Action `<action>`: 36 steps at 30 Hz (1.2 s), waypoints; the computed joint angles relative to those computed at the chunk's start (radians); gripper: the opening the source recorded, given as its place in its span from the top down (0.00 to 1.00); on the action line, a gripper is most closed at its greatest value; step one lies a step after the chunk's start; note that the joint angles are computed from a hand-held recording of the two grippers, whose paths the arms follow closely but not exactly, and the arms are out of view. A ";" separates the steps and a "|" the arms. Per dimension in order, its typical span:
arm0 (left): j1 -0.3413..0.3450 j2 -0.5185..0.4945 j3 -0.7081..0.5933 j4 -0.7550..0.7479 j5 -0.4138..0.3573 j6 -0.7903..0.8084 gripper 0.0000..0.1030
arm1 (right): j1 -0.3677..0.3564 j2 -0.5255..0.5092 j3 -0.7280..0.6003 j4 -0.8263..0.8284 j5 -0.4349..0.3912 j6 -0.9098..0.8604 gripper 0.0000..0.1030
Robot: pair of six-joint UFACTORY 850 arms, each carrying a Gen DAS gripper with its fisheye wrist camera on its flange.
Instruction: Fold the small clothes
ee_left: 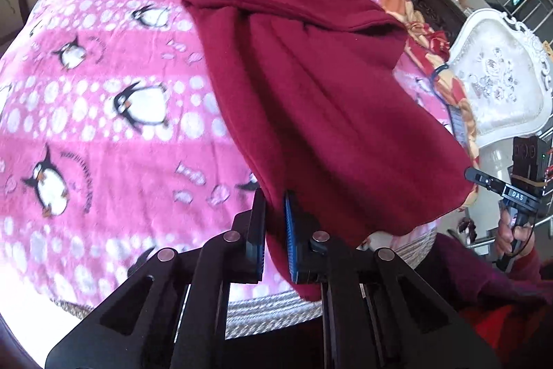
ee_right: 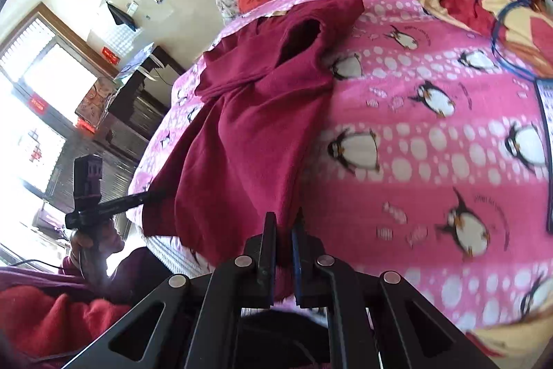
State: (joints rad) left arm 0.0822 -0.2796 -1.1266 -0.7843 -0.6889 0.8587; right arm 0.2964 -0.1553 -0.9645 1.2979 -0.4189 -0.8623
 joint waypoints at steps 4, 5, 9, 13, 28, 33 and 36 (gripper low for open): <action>0.021 -0.006 0.015 -0.003 0.002 -0.076 0.91 | 0.000 -0.030 0.006 -0.019 0.015 0.045 0.94; 0.024 -0.002 0.021 -0.022 0.000 -0.073 0.91 | -0.004 -0.037 0.003 -0.004 0.019 0.042 0.94; 0.030 0.029 0.046 -0.051 0.033 -0.075 0.45 | -0.027 -0.048 -0.008 -0.014 -0.010 0.090 0.64; 0.051 0.019 0.050 -0.118 0.018 -0.080 0.33 | -0.028 -0.043 -0.004 0.059 -0.007 0.001 0.47; -0.022 -0.007 -0.004 -0.067 -0.022 0.004 0.89 | -0.009 -0.081 -0.039 0.224 -0.048 -0.231 0.89; 0.061 0.085 0.031 -0.110 -0.051 0.091 0.89 | -0.025 0.000 0.017 0.296 -0.135 -0.286 0.92; 0.079 0.076 0.049 -0.076 -0.057 0.060 0.89 | -0.017 -0.013 0.024 0.254 -0.147 -0.245 0.92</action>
